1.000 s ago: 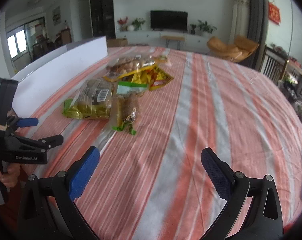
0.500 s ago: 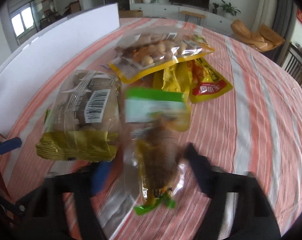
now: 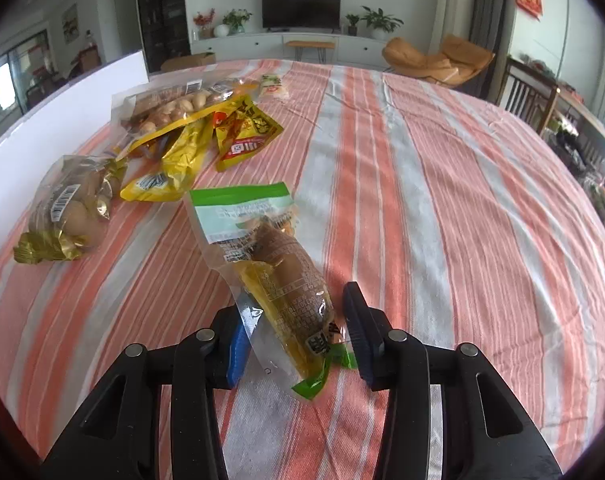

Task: Organize snacks
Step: 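Grasp the green-labelled sausage bag with the right tool while the left tool grasps the gold potato bag, then carry both bags over the white cardboard box and open both tools to drop them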

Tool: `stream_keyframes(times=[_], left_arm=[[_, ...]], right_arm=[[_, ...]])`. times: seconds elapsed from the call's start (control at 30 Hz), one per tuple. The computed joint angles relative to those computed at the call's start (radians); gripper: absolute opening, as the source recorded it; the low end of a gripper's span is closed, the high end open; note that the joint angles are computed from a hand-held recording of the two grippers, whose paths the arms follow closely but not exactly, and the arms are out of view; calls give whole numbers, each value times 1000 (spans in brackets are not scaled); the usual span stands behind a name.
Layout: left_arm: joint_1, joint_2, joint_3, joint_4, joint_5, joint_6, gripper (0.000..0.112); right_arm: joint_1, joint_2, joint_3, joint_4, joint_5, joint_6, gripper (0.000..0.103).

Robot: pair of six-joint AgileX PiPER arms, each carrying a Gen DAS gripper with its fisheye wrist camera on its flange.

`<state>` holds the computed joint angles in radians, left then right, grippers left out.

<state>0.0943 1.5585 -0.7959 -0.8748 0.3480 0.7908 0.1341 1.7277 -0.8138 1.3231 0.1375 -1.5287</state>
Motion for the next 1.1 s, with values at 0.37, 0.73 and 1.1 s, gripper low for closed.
stream_keyframes(times=[0.37,0.73,1.1], left_arm=[[-169,370,-480,846,144,-841,72],[55,164,-308,284,209,-226,67],[367,-20,-257,-5,477,92,67]], right_arm=[[-31,80,-132,-296,98,328,87],[-113,293,-634,-755,772,816,97],[23,302,-822,-1049,888,1043,34]])
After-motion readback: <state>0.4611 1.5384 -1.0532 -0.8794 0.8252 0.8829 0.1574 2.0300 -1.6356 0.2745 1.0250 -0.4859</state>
